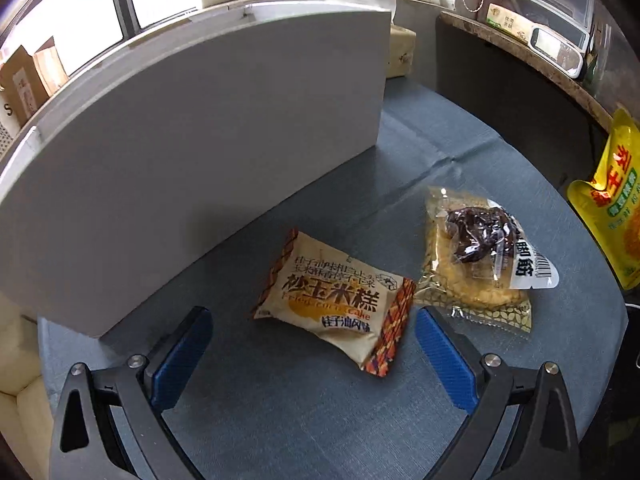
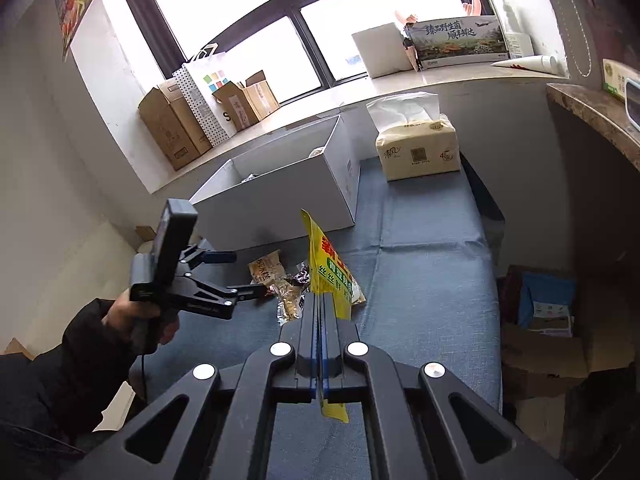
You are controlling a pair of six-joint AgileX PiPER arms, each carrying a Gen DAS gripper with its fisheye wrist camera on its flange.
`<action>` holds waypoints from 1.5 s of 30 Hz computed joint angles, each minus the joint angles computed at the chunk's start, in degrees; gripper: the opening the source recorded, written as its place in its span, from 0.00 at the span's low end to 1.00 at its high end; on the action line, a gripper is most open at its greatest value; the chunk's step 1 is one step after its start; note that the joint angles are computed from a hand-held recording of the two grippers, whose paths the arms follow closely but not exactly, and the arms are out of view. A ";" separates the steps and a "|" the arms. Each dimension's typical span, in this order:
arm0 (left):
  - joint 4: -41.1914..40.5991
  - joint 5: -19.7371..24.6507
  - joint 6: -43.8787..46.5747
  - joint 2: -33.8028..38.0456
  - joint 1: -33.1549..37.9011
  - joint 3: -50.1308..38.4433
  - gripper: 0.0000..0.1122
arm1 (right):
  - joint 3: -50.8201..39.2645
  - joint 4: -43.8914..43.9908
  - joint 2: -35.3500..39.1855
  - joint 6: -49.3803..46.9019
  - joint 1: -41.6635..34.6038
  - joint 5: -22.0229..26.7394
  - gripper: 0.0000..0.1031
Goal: Organize snacks
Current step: 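Grasp the corn cake packet with the left gripper while the right holds the pouch, then carry both packets into the white box and open both grippers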
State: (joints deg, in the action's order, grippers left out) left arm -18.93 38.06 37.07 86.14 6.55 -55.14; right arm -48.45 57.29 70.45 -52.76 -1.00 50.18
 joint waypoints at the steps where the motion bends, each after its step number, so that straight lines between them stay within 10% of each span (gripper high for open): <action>1: -0.04 -0.64 0.88 0.98 -0.06 -0.27 0.92 | 0.14 0.17 -0.01 -0.06 0.00 -0.05 0.00; 5: -5.38 -1.40 7.58 3.03 1.35 -0.59 0.90 | 1.07 1.60 0.67 -0.68 0.01 -0.04 0.00; 9: -7.45 -0.67 7.78 2.12 4.03 -0.76 0.61 | 1.49 2.29 1.20 -1.07 0.73 -0.09 0.00; 14: -9.72 2.06 10.46 -2.21 7.46 2.23 0.59 | 2.09 3.45 1.10 -1.31 1.70 -0.41 0.00; 29: -24.66 26.04 19.56 -21.35 31.63 -5.48 0.59 | -8.29 1.67 4.69 6.49 13.78 -5.14 0.00; 45: -12.38 15.81 -0.21 5.10 21.66 -36.42 0.60 | -62.67 -18.38 37.79 36.12 26.93 -3.99 0.00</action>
